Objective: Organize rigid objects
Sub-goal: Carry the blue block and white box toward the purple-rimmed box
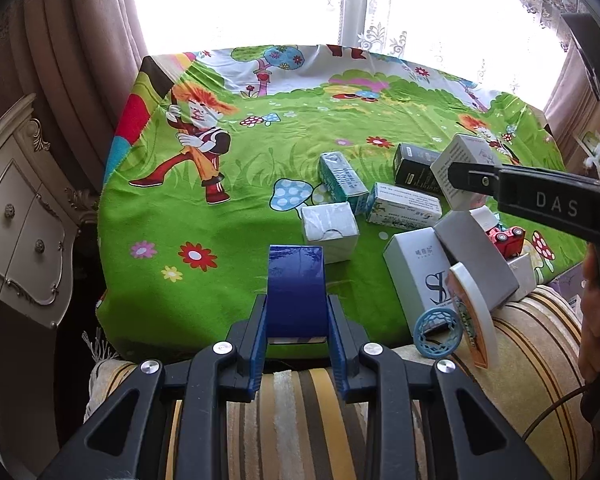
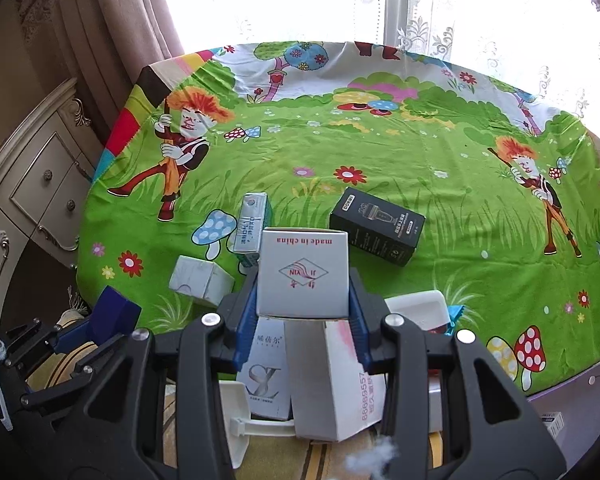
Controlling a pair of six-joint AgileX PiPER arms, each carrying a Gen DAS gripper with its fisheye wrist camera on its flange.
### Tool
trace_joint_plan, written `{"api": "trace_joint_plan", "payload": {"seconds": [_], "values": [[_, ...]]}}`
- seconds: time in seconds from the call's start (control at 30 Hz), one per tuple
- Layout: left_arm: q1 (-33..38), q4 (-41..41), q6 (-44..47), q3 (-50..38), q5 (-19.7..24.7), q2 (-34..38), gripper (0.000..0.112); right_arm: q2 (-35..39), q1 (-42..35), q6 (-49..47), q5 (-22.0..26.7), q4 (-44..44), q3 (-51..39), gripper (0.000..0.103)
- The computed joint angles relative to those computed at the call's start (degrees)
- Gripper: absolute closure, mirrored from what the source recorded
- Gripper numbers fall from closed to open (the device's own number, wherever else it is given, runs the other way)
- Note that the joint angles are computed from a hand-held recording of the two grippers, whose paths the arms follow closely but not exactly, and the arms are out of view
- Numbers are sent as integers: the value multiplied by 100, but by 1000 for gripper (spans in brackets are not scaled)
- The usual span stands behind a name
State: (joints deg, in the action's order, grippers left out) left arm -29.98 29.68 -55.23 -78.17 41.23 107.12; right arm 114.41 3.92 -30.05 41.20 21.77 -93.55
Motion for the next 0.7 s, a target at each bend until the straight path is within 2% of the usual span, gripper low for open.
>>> {"api": "trace_joint_plan", "payload": {"seconds": [0.23,0.7], "values": [[-366,359,-614,12,143,-99,84,-679,-319,-517,-324,417,826,59],[-1095,674,-951,-378,529,-15,84,-1331,-1220,-1301,-231,939,1753,59]]}}
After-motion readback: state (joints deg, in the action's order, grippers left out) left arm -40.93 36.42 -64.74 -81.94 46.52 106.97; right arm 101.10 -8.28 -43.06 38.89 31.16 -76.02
